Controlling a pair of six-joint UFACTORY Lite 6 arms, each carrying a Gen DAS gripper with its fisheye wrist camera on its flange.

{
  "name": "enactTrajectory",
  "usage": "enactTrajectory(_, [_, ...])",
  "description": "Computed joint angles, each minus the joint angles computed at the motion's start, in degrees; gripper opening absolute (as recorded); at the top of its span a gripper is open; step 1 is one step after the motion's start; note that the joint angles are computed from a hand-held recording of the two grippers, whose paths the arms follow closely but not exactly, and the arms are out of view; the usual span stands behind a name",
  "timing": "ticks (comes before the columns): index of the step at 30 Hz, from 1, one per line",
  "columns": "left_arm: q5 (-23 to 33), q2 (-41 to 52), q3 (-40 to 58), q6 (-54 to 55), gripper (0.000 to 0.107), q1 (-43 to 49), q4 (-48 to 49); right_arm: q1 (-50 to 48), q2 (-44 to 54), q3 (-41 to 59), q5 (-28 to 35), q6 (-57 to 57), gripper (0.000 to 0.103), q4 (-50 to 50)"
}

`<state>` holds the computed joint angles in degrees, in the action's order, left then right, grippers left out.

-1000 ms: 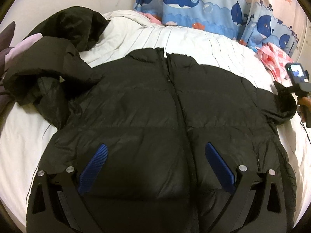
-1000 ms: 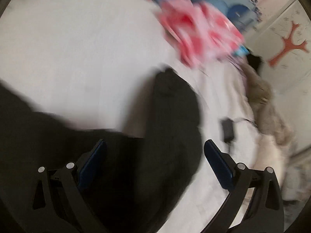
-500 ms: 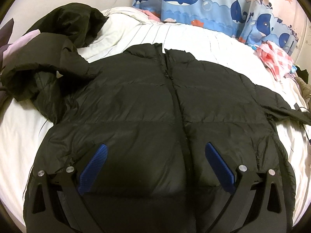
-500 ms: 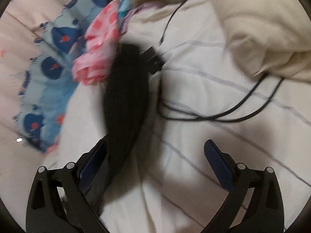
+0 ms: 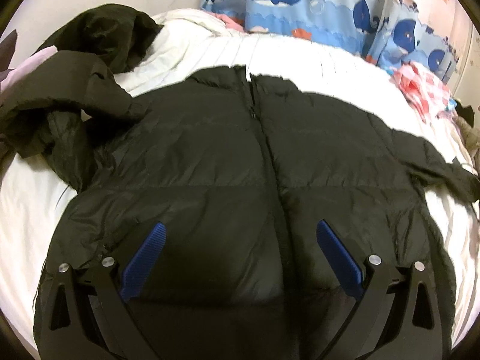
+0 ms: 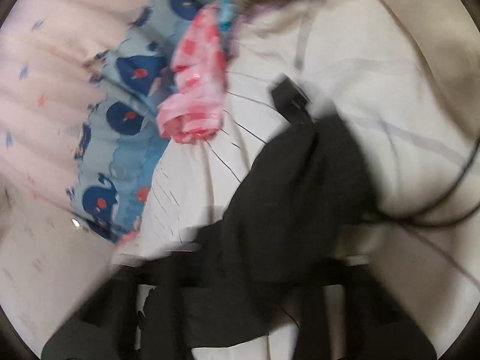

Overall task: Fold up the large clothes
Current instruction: 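Grasp the jacket sleeve cuff with the right gripper and lift it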

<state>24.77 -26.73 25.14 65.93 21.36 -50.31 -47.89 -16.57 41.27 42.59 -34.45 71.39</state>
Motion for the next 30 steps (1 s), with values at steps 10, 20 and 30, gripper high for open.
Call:
enactTrajectory(10, [-0.29, 1.98, 1.94, 1.99, 0.096, 2.62, -2.32, 2.68, 2.43, 1.79, -7.96, 2.98, 0.004, 1.32])
enactTrajectory(20, [-0.03, -1.19, 0.55, 6.06, 0.096, 5.76, -2.33, 0.02, -3.55, -3.02, -5.09, -6.52, 0.003, 13.36])
enactTrajectory(30, [4.45, 0.77, 2.67, 10.39, 0.096, 11.78, -4.51, 31.39, 0.12, 22.71, -18.90, 14.69, 0.003, 3.59])
